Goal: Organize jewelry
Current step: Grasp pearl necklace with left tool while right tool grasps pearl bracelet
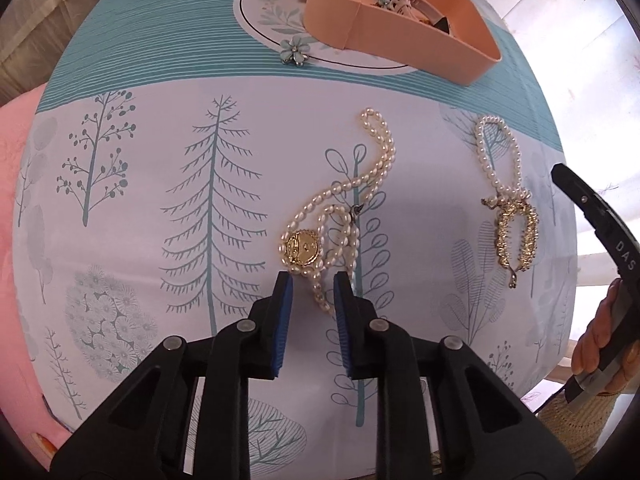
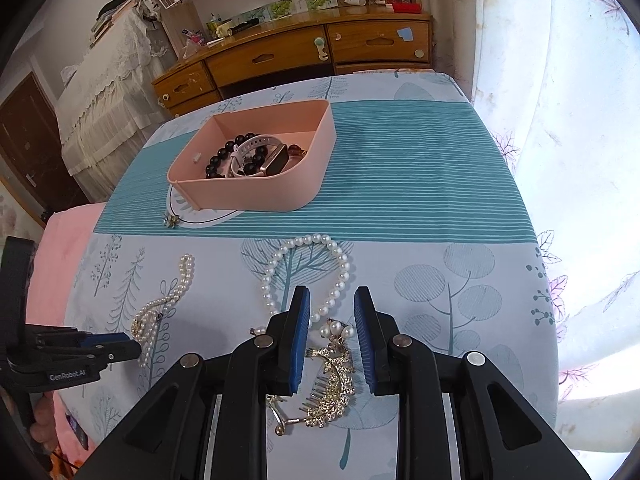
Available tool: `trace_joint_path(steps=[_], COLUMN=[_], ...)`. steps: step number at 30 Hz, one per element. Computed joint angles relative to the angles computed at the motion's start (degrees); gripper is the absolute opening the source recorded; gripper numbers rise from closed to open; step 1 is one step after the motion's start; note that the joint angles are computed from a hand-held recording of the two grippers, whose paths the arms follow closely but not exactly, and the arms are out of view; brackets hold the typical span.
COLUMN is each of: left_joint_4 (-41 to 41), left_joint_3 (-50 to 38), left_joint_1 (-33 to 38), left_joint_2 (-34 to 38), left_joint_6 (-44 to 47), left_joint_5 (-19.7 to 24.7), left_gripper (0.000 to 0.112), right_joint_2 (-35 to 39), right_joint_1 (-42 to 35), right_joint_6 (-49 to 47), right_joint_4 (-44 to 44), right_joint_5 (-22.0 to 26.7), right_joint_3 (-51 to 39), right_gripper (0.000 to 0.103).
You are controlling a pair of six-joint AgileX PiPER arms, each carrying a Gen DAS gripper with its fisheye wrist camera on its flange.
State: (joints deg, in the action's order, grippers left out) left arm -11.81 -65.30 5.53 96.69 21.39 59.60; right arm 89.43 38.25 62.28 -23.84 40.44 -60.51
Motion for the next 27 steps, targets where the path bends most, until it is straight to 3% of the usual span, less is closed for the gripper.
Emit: trace_joint_path(steps=[7, 16, 22, 27], left_joint_4=[3.90, 4.53, 2.34, -0.54], left_joint_3=[-2.01, -2.75, -6.79, -10.65], left_joint_1=[-4.59, -8.87, -5.29, -2.12], left_joint_2=[1.02, 0.53, 0.90, 1.00], left_joint_6=[-4.53, -6.66, -4.01, -1.38], left_joint_5=[-0.82, -1.43, 2.55, 6.22], left_gripper=[0.016, 0.002, 0.002, 0.002], right_joint_2=[0.95, 5.83, 13.32, 19.55], right_joint_1=[-1.25, -6.24, -9.54, -7.49], right_joint_6=[-2.46, -10.24, -18.86, -17.59], right_joint_4=[1.91, 10.19, 17.99, 12.79], right_joint_5=[-0.93, -0.63, 4.15, 12.60], right_joint_3=[-0.76, -5.18, -12.99, -21.36], right_gripper=[0.023, 0.023, 0.023, 0.021])
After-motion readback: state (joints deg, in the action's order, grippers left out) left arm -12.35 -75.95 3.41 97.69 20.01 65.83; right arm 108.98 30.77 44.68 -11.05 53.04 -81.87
